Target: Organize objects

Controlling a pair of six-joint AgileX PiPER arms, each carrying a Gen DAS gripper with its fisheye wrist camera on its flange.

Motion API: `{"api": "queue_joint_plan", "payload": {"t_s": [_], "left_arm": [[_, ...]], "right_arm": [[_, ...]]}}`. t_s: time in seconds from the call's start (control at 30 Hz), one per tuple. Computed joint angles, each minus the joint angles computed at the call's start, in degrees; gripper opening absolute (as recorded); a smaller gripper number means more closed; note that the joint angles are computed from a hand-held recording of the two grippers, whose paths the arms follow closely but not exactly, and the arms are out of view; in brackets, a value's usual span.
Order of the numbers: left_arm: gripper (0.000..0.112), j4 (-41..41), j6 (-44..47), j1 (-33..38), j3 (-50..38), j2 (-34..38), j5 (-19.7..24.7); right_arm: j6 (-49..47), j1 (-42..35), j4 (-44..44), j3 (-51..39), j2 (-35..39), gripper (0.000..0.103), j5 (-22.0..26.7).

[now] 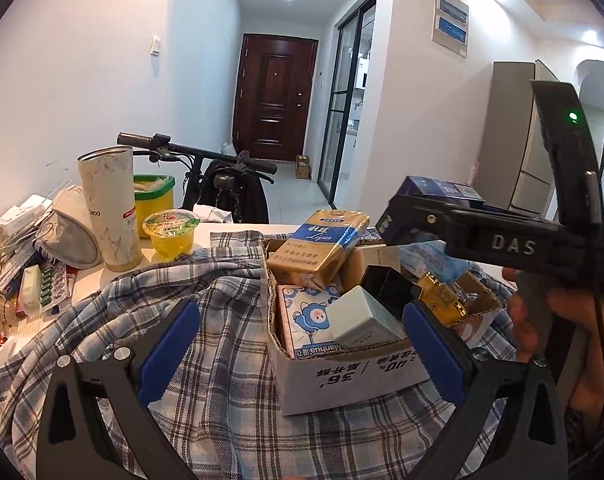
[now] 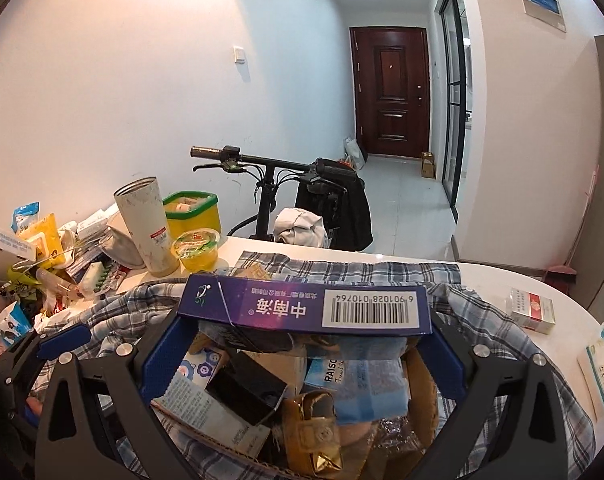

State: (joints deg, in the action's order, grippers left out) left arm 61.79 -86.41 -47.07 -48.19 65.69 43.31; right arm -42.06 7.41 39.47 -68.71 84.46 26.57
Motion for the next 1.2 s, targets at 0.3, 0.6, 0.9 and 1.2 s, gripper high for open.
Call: {"api": "queue_joint_plan", "payload": {"t_s": [0.3,0.6,0.9,1.2], "left_arm": [[0.103,-0.04,0.14,0.02,-0.12,0.20,-0.03],[0.103,-0.32,0.39,0.21,0.02,0.11,-0.32],[0.103,-0.25,0.31,0.07,-0.06,-0.22,0.48],[0.103,-1.65,0.02,2.18,0.73,-1.13,-1.21]], "right_arm": [[6.67,1.78,-9.31,-1.45,1.15,0.103,-1.25],[0.67,-1.39,-2.04,0.07,-1.68,0.103,-0.43],[-16.52,-9.62,14.86,5.38,-7.86,0.103,4.45],[-14.13,-14.51,11.99,-2.79,-1.95,0.103,12.27]]}}
